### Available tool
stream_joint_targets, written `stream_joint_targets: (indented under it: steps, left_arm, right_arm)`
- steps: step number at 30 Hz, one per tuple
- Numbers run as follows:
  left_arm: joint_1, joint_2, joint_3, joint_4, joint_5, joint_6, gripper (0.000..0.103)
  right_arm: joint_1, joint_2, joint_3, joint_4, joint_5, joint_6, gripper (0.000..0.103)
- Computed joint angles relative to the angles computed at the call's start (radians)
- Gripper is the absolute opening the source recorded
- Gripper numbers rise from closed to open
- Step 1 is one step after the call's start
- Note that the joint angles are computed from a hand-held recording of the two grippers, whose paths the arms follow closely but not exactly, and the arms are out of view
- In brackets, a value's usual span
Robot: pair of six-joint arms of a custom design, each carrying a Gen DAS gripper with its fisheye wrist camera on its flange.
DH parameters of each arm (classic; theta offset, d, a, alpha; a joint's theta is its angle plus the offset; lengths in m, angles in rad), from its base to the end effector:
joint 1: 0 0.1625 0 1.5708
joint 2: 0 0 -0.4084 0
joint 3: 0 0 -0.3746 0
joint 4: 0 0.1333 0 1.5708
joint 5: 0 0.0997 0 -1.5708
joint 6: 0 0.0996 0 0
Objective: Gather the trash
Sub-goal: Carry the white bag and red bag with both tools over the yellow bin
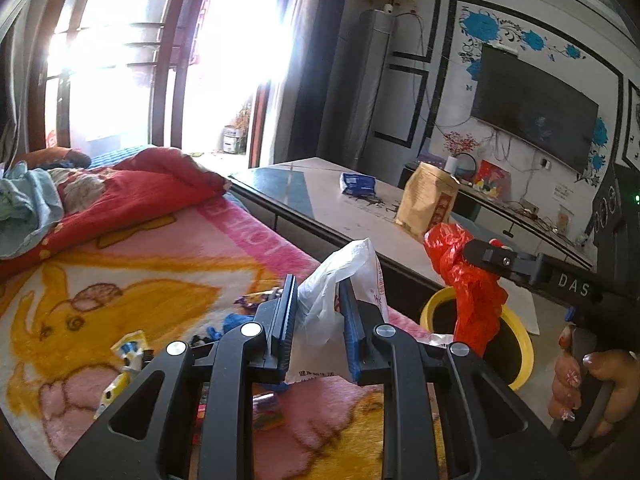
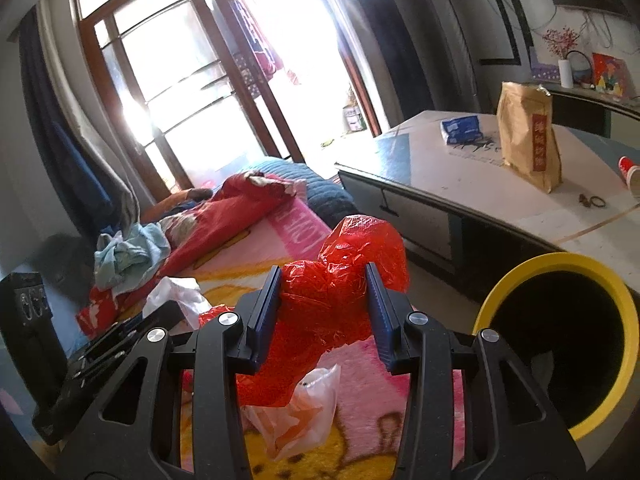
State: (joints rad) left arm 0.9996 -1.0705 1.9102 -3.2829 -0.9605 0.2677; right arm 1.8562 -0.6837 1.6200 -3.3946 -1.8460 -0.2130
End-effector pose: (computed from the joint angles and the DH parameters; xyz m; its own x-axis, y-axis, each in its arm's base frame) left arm -0.1494 -0.5847 0.2659 -0.8017 0.2142 -0.5580 0.5804 0.5021 -0.6411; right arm 0.2922 -0.6187 0.1356 -0.9230 -0.1952 0.3316 -0.3815 0.5776 -0.7217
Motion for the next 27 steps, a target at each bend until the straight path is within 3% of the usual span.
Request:
stream_joint_targets:
  steps: [27]
  left_arm:
    - [-0.056,0.081,-0.031,0.054,-0.078,0.025,0.02]
  right_arm:
    - [-0.063,-0.133,0.131,-0.14,-0.108,0.012,0.034]
